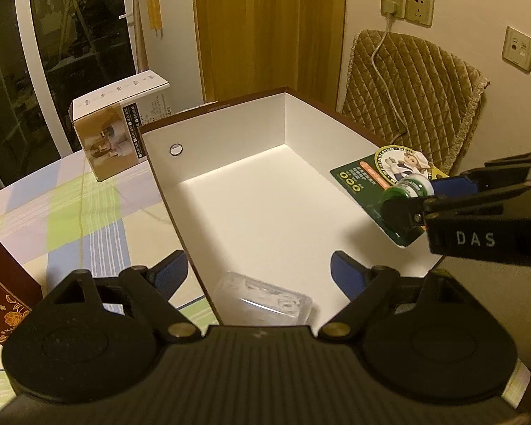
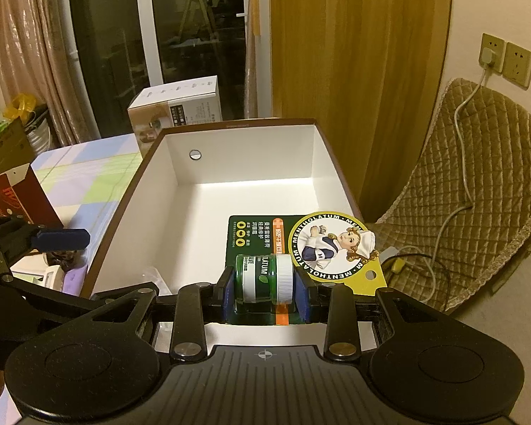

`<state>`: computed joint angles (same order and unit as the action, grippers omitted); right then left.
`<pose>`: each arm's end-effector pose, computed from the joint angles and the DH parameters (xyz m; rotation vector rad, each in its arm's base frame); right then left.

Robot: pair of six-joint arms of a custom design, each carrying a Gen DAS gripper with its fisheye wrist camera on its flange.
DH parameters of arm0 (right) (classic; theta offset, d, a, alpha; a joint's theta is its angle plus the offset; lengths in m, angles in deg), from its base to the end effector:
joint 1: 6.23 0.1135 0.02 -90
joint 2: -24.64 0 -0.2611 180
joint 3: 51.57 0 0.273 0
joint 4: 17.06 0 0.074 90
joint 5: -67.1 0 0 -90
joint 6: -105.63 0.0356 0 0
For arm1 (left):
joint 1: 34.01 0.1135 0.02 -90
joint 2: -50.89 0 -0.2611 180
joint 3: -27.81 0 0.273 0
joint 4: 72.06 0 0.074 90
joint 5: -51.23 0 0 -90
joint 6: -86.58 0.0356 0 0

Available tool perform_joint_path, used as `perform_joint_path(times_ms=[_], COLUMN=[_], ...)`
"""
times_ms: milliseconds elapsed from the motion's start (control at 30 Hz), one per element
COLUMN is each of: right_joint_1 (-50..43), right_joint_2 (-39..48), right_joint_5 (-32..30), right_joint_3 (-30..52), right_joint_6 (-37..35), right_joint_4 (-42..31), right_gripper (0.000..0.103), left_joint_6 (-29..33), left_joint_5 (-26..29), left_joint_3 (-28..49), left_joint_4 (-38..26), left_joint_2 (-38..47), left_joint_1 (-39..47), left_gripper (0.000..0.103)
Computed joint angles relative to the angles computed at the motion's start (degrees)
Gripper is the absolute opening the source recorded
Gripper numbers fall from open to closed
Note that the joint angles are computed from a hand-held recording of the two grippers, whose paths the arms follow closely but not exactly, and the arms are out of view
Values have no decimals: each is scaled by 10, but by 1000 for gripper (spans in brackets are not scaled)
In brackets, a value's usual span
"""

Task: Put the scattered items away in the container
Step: 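Lower the ointment card into the brown box and open the right tool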

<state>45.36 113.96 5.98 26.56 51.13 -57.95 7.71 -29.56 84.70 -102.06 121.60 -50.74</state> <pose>0.2305 0.2631 0.2386 -0.1218 2.3331 0.1164 0.2642 -0.0854 0.2192 0.6396 2.2460 -0.2364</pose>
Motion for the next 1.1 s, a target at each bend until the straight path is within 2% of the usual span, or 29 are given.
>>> perform_joint_path(times_ms=[367,833,1100], right_joint_1=[-16,-8,10], right_joint_2=[8,-1,-9], right_joint_5=[-24,-11,9], right_joint_3=[-6,-15,-7], right_joint_6=[-3,18,37], right_joint_4=[24,20,3], right_gripper=[37,38,38], left_joint_6=[7,6,1], left_joint_5=[0,2,9], left_joint_3=[-8,-12,-21], left_joint_4=[2,2,-18], left_joint_2=[-4,-7,-41], left_joint_1=[8,13,22], left_gripper=[85,85,85])
